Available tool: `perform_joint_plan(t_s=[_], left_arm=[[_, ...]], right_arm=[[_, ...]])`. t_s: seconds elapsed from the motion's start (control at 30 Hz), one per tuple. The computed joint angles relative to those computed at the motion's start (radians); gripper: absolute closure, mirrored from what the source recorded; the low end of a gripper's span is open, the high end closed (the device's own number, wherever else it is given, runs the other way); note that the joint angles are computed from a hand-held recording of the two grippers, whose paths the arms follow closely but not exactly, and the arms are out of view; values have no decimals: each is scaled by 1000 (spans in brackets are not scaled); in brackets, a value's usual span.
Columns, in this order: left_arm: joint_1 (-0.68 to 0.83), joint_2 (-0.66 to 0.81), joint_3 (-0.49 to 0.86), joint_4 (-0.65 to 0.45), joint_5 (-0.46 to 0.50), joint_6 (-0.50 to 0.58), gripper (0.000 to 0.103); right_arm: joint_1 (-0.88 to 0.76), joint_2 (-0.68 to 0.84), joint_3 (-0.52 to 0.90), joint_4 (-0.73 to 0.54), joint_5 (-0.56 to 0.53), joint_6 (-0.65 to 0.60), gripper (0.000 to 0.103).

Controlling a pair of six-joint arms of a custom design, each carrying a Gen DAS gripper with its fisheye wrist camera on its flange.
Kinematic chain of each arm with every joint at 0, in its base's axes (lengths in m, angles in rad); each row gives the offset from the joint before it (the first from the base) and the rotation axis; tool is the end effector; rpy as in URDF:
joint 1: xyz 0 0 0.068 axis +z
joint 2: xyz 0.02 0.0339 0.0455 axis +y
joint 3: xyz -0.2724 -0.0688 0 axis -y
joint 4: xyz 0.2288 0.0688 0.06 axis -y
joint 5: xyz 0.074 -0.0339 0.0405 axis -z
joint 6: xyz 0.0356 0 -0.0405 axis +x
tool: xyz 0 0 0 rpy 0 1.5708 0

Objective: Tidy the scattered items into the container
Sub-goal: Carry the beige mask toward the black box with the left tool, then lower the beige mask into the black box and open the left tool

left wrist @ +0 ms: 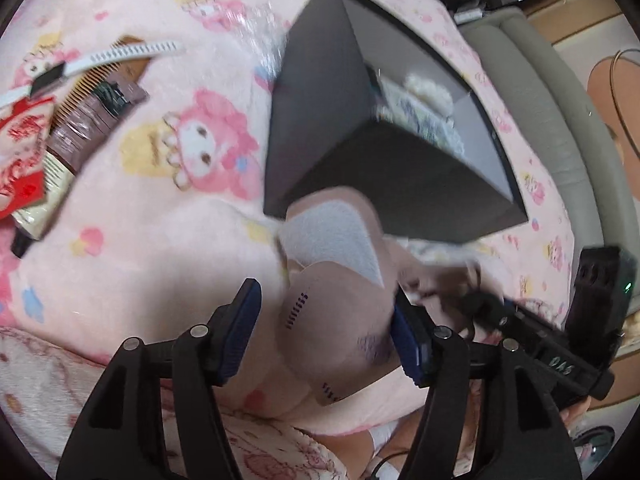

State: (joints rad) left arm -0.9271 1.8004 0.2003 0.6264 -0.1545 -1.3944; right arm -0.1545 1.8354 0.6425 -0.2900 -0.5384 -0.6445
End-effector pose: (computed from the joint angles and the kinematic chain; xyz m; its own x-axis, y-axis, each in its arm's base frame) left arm 0.1224 -0.1540 0.0580 -0.8141 -0.5359 -0.2239 -0.3590 0.7674 -0.5312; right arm 0.2405 -0.0190 0.0817 -0.8395 -0.3913 -0.3770 -0.5213 0.7758 0.3556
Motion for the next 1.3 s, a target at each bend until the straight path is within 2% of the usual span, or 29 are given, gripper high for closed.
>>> perform_joint_plan(t_s=[0.1, 0.17, 0.2, 0.23, 0.27, 0.3, 0.37, 0.4, 0.43, 0.5, 0.6, 0.73, 0.83, 0.93, 0.97, 1.0, 1.2, 1.27, 1.3], left_arm=[[-5, 22, 57, -87, 10, 7, 40], [-12, 21, 72, -111, -2, 6, 45], [-14, 19, 71, -106, -4, 8, 61], [-15, 20, 70, -98, -1, 12, 67], [-20, 16, 73, -105, -10, 13, 71], [-26, 11, 79, -119, -23, 20, 76], [-53, -24, 88, -151, -65, 33, 83], [-67, -20, 75, -116, -80, 34, 92], [-79, -40, 65, -100, -91, 36, 93], [-105, -98, 68, -124, -118, 41, 93], [-121, -206, 138, -277, -144, 84, 94], [-52, -363, 244, -442, -146, 213, 94], [57, -407, 323, -528, -99, 316, 94], [224, -279, 497, -606, -22, 420, 94], [258, -250, 528, -615, 3, 439, 94], [304, -198, 567, -611, 42, 461, 94], [458, 117, 763, -646, 183, 525, 93], [480, 177, 800, -674, 213, 527, 85], [489, 201, 821, -705, 227, 522, 67]], right_arm=[[46, 77, 31, 1, 0, 28, 60], [78, 131, 36, 28, 6, 50, 60], [90, 152, 25, 65, 6, 57, 60], [96, 162, 18, 87, 4, 57, 60], [105, 174, 12, 111, 9, 62, 68], [114, 179, 5, 135, 22, 71, 84], [110, 159, -2, 131, 16, 60, 92], [100, 152, 7, 107, -2, 54, 94], [88, 137, 10, 83, -22, 47, 94], [67, 76, 2, 42, -54, 24, 95], [28, -39, 7, -55, -106, -23, 95], [-12, -129, 115, -226, -194, -83, 95], [43, -139, 231, -245, -229, -6, 95], [75, -105, 364, -249, -207, 64, 95], [98, -59, 419, -223, -180, 106, 95], [104, -17, 484, -257, -160, 96, 95], [191, 381, 874, -388, 46, 196, 93], [202, 460, 922, -411, 89, 199, 87], [209, 493, 936, -408, 109, 200, 80]])
